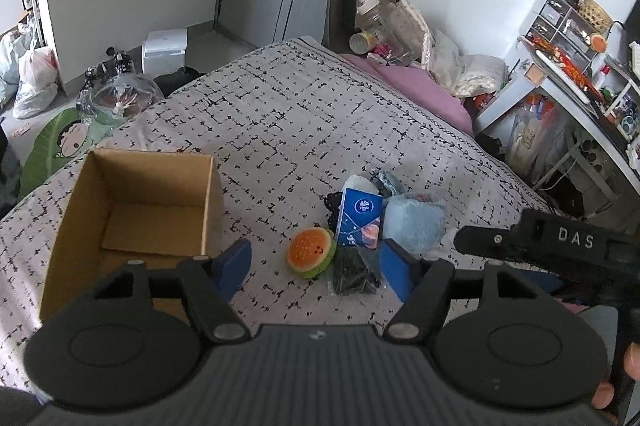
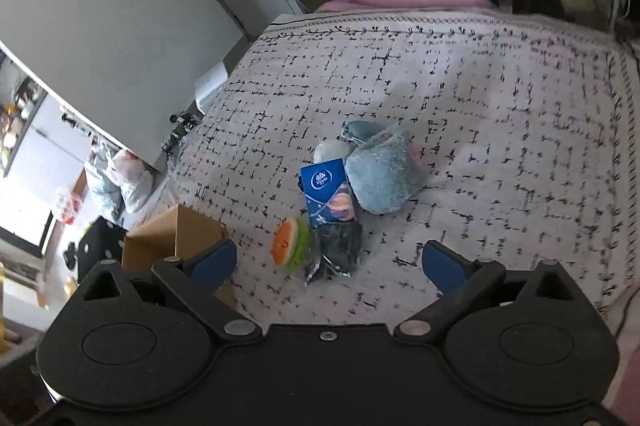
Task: Organize soft objects
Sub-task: 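Move both tools down toward the pile of soft items, then grasp the orange burger plush with the left tool while the right tool grasps the black plastic bag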
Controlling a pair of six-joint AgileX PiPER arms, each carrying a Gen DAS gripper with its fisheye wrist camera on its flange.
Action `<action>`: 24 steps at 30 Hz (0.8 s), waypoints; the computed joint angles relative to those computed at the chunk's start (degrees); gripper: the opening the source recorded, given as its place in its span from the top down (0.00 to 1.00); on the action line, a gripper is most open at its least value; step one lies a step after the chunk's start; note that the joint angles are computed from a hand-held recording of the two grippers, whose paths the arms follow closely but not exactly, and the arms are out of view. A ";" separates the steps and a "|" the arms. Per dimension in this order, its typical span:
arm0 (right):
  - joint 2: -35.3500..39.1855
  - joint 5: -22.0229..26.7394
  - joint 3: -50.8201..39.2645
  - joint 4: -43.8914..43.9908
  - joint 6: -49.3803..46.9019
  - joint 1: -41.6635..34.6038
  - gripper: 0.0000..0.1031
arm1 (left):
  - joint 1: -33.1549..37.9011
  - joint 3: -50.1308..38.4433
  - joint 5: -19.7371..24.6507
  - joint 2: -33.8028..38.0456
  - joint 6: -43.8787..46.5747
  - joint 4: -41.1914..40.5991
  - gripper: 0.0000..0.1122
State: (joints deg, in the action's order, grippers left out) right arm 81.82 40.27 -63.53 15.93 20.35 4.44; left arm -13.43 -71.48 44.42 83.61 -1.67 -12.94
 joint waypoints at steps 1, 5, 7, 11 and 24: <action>0.89 -0.52 0.09 1.37 -0.66 -0.46 0.06 | 0.02 -0.45 -0.10 0.91 -0.20 -0.12 0.40; 3.96 -2.97 2.57 7.92 -4.36 -2.44 0.12 | 0.21 -2.61 0.54 5.16 -0.90 -1.34 0.48; 5.30 -3.66 3.97 11.95 -7.20 -3.47 0.15 | 0.34 -3.27 0.53 6.96 -1.21 -1.96 0.50; 8.91 -3.40 4.26 20.81 -14.11 -5.81 0.19 | 0.01 -4.22 -0.04 10.22 -2.35 -1.80 0.50; 18.54 -2.81 0.53 28.84 -21.67 -6.27 0.27 | -0.77 -9.94 -0.06 20.30 -6.81 -0.75 0.50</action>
